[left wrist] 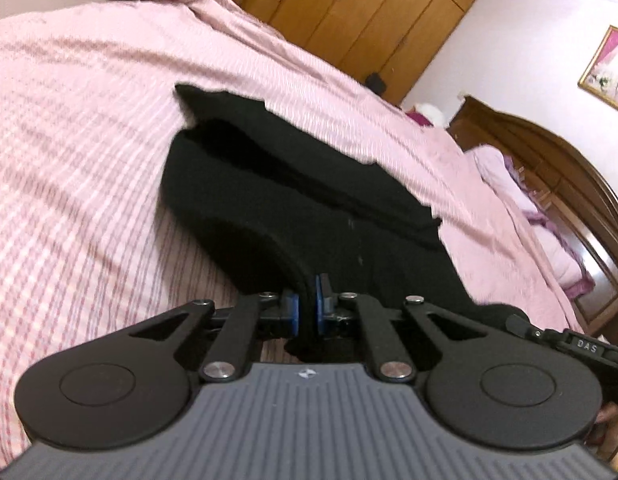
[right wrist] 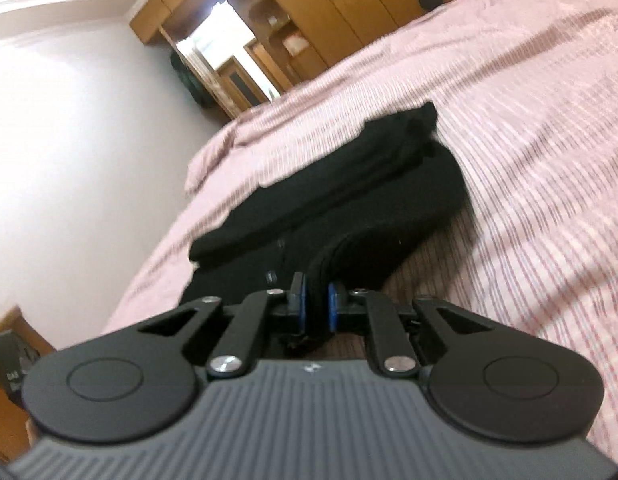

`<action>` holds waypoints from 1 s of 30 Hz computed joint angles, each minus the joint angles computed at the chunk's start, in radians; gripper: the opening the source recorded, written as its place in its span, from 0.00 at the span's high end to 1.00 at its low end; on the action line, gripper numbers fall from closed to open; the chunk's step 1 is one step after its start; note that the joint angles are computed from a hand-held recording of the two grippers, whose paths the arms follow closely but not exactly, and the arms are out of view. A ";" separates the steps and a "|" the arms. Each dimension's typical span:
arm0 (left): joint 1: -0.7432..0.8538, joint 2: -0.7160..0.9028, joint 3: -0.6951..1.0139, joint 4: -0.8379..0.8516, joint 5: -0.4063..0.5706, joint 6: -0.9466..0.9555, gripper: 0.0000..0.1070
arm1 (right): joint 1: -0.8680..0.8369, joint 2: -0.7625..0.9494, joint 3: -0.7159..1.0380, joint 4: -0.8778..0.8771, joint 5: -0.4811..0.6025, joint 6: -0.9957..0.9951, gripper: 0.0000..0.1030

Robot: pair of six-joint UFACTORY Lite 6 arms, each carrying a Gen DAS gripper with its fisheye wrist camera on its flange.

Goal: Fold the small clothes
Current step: 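Lift the gripped edge with both grippers, fold it over the body, open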

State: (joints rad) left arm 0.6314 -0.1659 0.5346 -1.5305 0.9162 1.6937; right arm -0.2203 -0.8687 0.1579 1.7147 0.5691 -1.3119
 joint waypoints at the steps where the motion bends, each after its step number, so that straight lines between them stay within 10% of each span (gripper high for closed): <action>1: -0.015 0.014 0.022 -0.020 -0.006 -0.007 0.92 | 0.009 0.028 0.018 0.040 -0.006 -0.033 0.87; 22: -0.436 0.521 0.867 -0.344 -0.476 -0.167 0.92 | 0.191 0.833 0.710 0.839 -0.055 -0.808 0.87; 30: -0.552 1.020 1.587 0.246 -0.671 -0.760 0.92 | 0.200 1.196 1.105 0.959 -0.123 -0.965 0.87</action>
State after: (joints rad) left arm 0.0798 0.8542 2.1215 -1.2846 0.2454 0.9335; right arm -0.0199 0.3274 1.2630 2.6734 0.4463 -2.2767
